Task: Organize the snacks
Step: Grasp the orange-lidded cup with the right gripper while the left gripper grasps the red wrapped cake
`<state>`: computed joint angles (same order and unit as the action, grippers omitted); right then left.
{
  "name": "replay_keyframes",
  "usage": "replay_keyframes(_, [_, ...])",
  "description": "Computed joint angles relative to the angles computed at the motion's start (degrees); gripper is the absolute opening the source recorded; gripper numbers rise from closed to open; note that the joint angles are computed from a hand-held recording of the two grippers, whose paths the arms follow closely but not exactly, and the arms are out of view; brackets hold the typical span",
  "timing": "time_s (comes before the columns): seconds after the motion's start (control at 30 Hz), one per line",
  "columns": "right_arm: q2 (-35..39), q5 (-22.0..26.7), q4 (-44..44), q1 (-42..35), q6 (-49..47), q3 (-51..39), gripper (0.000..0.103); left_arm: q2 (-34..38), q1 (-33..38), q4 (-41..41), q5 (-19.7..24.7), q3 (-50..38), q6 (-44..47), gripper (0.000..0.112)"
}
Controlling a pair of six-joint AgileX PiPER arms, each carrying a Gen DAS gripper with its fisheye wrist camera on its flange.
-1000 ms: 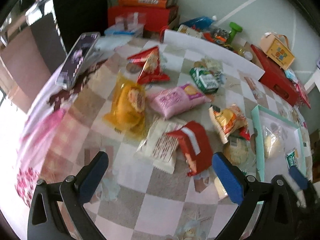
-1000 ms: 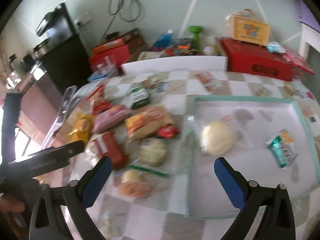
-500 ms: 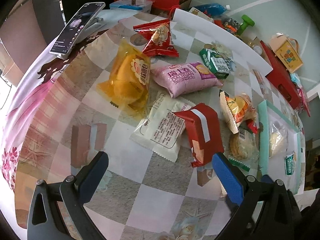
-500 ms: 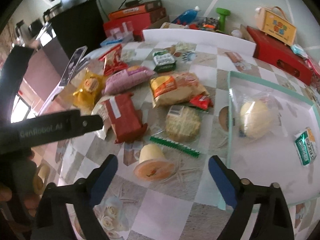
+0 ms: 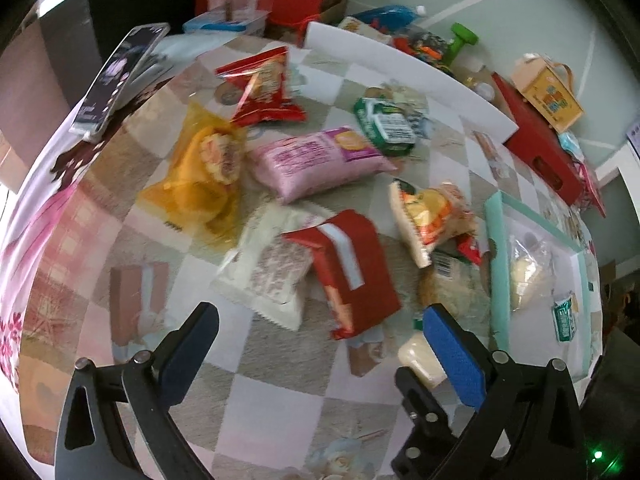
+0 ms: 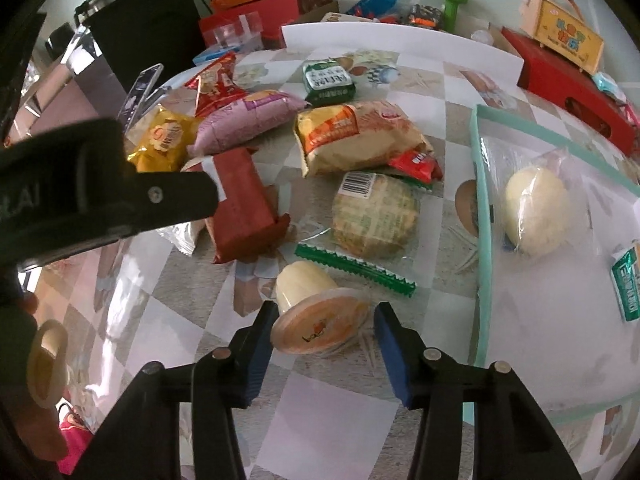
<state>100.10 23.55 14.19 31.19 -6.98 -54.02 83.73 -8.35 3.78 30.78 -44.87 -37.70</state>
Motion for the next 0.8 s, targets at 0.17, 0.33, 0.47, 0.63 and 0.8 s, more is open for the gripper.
replay_keyframes(0.17, [0.16, 0.44, 1.01, -0.49, -1.03, -0.23, 0.053, 3.66, -1.91, 0.33, -0.19, -2.61, -0.67, 0.082])
replay_keyframes(0.33, [0.60, 0.71, 1.05, -0.60, -1.09, -0.74, 0.053, 6.80, -1.70, -0.03, -0.94, -4.88, -1.37, 0.065])
replay_keyframes(0.47, [0.59, 0.72, 1.10, -0.56, -1.07, -0.71, 0.053, 9.35, -1.96, -0.38, -1.42, -6.51, -1.62, 0.063])
replay_keyframes(0.63, [0.70, 0.58, 0.97, -0.56, -0.81, -0.80, 0.053, 12.55, -2.05, -1.56, -1.43, -7.48, -1.11, 0.051])
replay_keyframes(0.8, [0.89, 0.58, 3.64, -1.15, -3.36, -0.86, 0.047, 11.77, -1.51, -2.05, -2.57, -6.56, -0.89, 0.046])
